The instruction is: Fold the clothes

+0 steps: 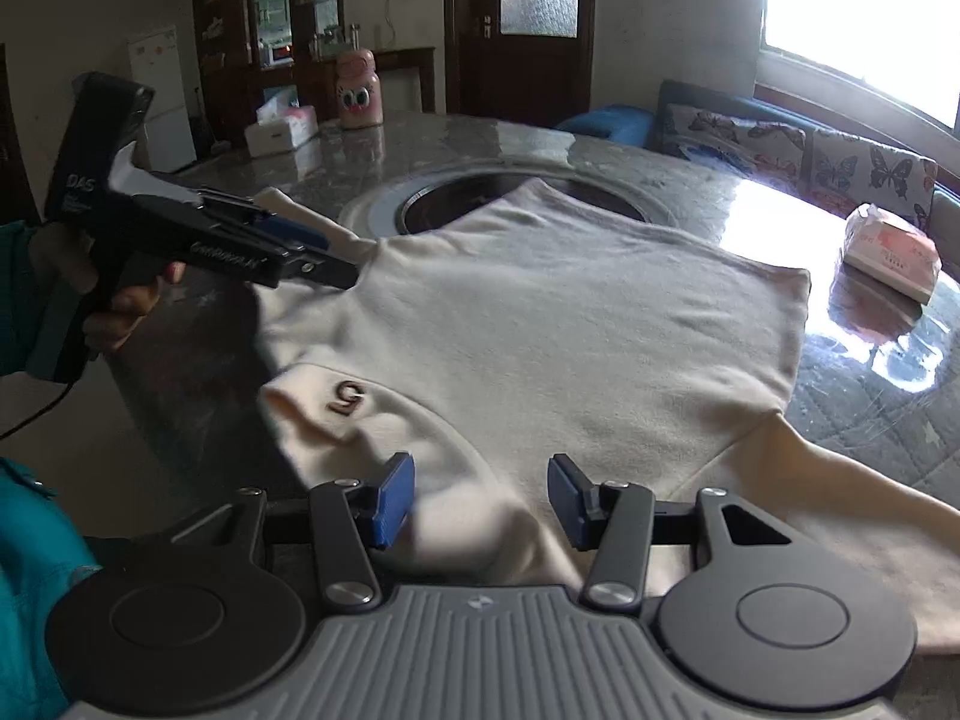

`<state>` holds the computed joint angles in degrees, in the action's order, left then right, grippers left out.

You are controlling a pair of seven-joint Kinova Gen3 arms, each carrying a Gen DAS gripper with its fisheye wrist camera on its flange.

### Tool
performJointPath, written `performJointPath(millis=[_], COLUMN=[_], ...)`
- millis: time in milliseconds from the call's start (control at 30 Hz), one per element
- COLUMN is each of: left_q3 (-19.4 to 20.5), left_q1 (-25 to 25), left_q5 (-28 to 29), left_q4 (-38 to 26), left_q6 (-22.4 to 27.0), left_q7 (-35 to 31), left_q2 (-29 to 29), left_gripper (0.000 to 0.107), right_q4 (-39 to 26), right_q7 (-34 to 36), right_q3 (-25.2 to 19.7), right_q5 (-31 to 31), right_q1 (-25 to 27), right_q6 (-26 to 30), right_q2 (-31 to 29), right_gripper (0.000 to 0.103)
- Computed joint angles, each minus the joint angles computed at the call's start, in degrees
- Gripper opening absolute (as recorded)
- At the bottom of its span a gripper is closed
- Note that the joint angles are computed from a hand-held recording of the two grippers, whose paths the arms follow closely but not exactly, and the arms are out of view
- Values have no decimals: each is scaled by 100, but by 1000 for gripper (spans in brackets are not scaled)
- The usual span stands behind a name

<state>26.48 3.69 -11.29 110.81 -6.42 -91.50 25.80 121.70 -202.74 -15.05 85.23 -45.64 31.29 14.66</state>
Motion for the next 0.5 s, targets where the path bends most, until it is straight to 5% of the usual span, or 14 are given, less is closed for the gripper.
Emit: performJointPath(millis=[200, 500], left_q3=[971, 2116], left_q1=[-545, -627], left_q5=[-471, -615], left_q4=[-149, -662], left_q6=[-46, 514], left_q7=[89, -511], left_q2=[140, 969], left_gripper=[55, 56], right_q4=[331, 944], right_q7=[-811, -1663], right_q3=[-128, -231], right_q5=[53, -1266], right_q1=[-78, -235], right_q6=[456, 2206], right_q2=[-358, -705], right_gripper=[50, 50])
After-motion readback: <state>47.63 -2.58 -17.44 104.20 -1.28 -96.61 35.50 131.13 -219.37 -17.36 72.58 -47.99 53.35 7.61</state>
